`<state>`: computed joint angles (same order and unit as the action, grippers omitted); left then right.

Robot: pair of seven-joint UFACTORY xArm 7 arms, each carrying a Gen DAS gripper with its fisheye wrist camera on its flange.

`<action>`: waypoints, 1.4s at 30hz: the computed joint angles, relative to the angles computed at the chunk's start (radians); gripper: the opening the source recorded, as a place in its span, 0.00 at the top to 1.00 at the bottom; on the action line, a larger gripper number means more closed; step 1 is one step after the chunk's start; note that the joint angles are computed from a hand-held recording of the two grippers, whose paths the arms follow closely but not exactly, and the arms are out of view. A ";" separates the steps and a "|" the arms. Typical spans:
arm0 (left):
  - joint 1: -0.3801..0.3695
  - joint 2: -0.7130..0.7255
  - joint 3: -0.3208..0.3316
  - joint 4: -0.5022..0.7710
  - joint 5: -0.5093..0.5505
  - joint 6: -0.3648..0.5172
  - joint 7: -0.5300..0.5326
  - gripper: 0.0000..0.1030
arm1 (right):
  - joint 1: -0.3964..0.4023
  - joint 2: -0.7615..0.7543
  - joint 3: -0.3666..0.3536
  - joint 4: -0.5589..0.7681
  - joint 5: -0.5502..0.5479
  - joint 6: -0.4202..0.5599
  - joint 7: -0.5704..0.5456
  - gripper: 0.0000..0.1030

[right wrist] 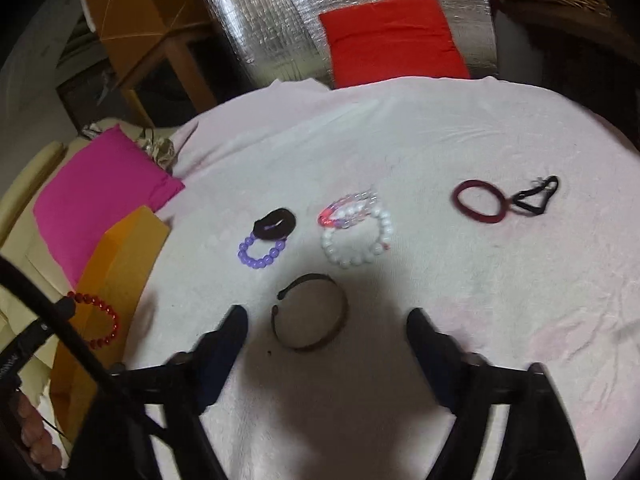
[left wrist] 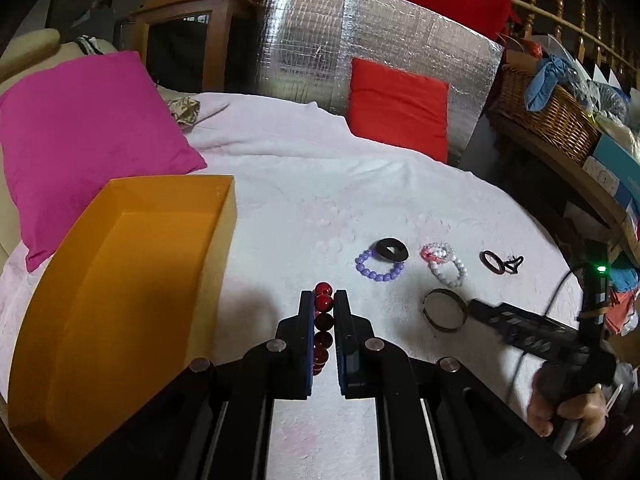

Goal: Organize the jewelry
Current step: 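Carry the silver bangle and red bead bracelet over the orange box with both tools, then open both tools to drop the bangle and red bracelet into the box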

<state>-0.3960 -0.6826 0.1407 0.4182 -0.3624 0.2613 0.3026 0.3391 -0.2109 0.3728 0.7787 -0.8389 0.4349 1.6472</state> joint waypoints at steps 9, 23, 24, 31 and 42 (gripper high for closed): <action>-0.011 -0.003 -0.005 -0.006 0.011 -0.006 0.008 0.91 | 0.157 0.284 -0.044 0.262 -0.074 0.319 -0.167 0.38; 0.061 -0.206 0.066 -0.018 -0.002 0.033 0.004 0.91 | 0.194 0.141 -0.044 0.214 -0.266 0.145 0.077 0.39; 0.081 -0.218 0.069 -0.018 0.001 0.035 -0.004 0.91 | 0.198 0.160 -0.039 0.242 -0.273 0.138 0.075 0.39; 0.282 -0.186 0.058 -0.021 0.091 0.021 -0.056 0.91 | 0.299 0.413 -0.068 0.565 -0.295 0.111 -0.069 0.39; 0.482 0.057 0.031 0.037 0.165 0.099 -0.128 0.90 | 0.449 0.945 -0.090 1.261 -0.016 0.231 -0.514 0.37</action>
<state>0.0855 -0.6252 0.1721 0.4548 -0.1975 0.3603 0.1744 0.7882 0.7342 0.2829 2.0402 -0.8547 0.6654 1.1328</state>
